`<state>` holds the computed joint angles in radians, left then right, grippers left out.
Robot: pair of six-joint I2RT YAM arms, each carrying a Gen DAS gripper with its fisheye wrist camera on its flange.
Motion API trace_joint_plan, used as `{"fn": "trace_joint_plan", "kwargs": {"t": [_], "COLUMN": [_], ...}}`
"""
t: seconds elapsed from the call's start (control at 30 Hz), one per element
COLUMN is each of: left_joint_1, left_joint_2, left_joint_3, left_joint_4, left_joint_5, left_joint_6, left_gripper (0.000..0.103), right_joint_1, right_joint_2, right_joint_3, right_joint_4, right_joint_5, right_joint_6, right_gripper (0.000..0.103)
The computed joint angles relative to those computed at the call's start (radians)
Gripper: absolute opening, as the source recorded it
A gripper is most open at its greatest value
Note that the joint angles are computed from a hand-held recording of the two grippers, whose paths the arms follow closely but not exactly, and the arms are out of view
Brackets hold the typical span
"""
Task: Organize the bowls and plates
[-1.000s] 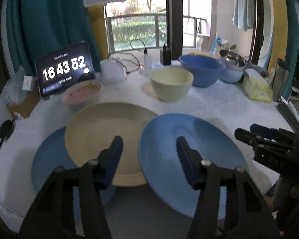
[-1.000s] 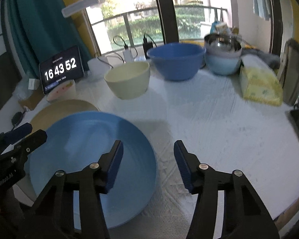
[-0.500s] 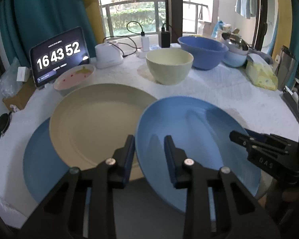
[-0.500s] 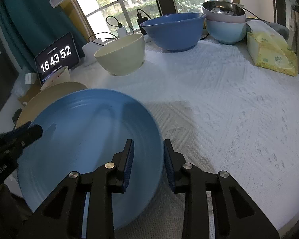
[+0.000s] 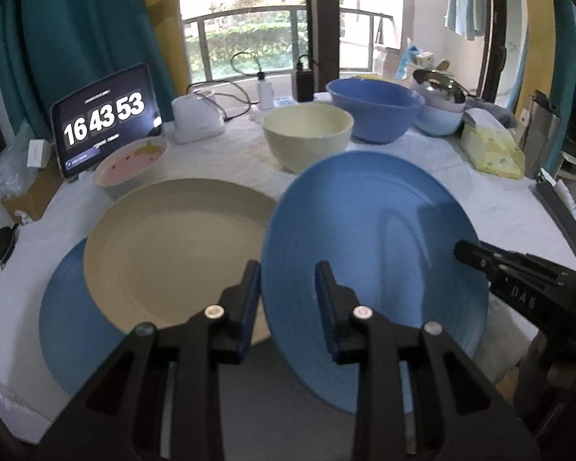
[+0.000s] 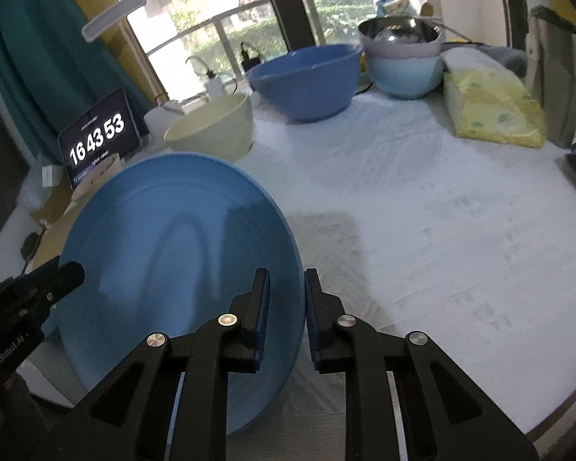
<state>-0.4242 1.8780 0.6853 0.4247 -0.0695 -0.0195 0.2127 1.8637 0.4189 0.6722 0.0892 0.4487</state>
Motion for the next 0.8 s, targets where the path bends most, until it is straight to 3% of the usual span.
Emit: {"fn": "trace_joint_plan", "kwargs": {"t": [0.27, 0.8], "left_joint_1": [-0.054, -0.128], "left_joint_2": [0.036, 0.228], "left_joint_3": [0.068, 0.311], "left_joint_4": [-0.015, -0.088], "left_joint_5": [0.010, 0.021], "left_joint_6": [0.002, -0.011], "left_gripper": [0.030, 0.030], "right_joint_1": [-0.078, -0.230], "right_joint_2": [-0.068, 0.006], "right_joint_3": [-0.035, 0.013], "right_joint_4": [0.009, 0.030], "right_joint_5": [0.019, 0.028], "right_joint_6": [-0.033, -0.085], "right_gripper": [0.019, 0.019]}}
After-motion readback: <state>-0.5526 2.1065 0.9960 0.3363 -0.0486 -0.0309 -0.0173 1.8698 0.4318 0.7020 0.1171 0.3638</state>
